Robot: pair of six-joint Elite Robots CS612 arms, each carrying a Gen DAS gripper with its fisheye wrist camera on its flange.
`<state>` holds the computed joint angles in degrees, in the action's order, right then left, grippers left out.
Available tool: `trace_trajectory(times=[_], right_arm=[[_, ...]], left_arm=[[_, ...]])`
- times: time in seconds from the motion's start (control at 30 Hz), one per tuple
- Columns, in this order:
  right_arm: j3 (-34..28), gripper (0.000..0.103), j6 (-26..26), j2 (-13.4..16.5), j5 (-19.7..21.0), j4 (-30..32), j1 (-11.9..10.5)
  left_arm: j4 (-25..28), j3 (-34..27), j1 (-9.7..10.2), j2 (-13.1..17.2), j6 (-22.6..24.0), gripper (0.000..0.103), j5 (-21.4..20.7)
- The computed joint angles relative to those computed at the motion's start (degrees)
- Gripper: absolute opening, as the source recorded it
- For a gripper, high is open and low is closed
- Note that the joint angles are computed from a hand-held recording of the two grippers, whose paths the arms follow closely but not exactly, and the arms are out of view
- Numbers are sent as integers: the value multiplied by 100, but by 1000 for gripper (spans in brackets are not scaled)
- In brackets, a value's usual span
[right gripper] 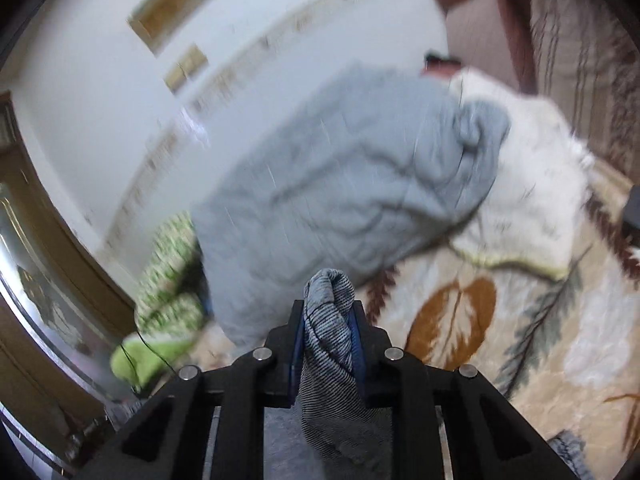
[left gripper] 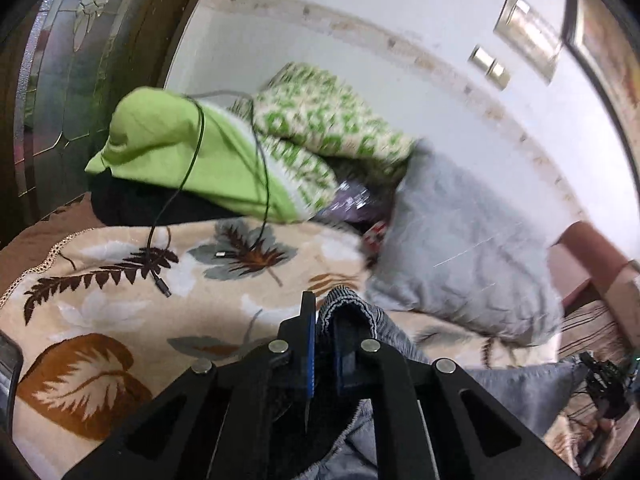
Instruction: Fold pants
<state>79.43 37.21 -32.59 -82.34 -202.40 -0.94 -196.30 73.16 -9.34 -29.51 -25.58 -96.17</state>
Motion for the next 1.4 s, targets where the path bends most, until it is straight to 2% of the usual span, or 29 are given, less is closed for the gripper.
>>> trace_trajectory(times=[0.13,0.23,0.33,0.47,0.53,0.57,0.6,0.63,0.7,0.77,0.8,0.9,0.93,1.0,1.13,1.17,1.23,1.27,1.33,1.4], right_arm=[[578,22,278,-270,-88,-506,-107],[1143,22,542,-422,219,-891,-267],[1807,22,290,-630,403,-816,-381],[2599,22,-131,-826,716,-686,-501],[2969,26,-280,-878,1173,-629,-617],[3116,27,-346,-904,1279,-588,-647],[3249,34,-423,-941,1304,-472,-661],[3356,49,-478,-997,1207,-235,-659],[3540,71,-344,-1104,996,198,-681],[3691,71,-78,-1148,899,139,-731],[3731,71,-52,-1133,856,-112,-748],[3703,71,-43,-1212,697,-525,-712],[3626,73,-153,-1237,700,-478,-689],[3379,74,-497,-1305,662,-3,-598],[2622,74,-1066,-1182,479,1275,-437],[2462,74,-1117,-1128,349,1464,-386],[2189,74,-1303,-1023,-4,1755,-303],[2052,74,-1369,-956,-54,1849,-283],[1844,74,-1360,-839,40,2036,-295],[1618,74,-1410,-718,122,2348,-264]], left_arm=[[-621,695,36,-314,223,6,-106],[-1175,1345,95,-533,350,6,-236],[-1315,2026,49,-796,744,6,-198],[-636,2703,-60,-1142,1449,6,107],[5,2857,-44,-1281,1531,7,123],[222,2896,-21,-1328,1474,7,92],[348,2957,-16,-1377,1380,7,194],[435,3010,-8,-1422,1346,7,314],[661,3083,20,-1511,1294,7,503],[806,3142,68,-1584,1168,7,530],[803,3165,102,-1615,1075,6,473],[462,3255,131,-1702,902,6,363],[367,3254,110,-1702,946,7,348],[218,3203,34,-1699,1095,8,334],[104,3051,-200,-1622,1377,34,17],[75,3011,-261,-1585,1448,38,-71],[116,2901,-414,-1503,1657,38,-193],[133,2854,-477,-1467,1744,39,-234],[245,2696,-596,-1352,1853,41,-251],[396,2503,-661,-1217,1780,50,-309]])
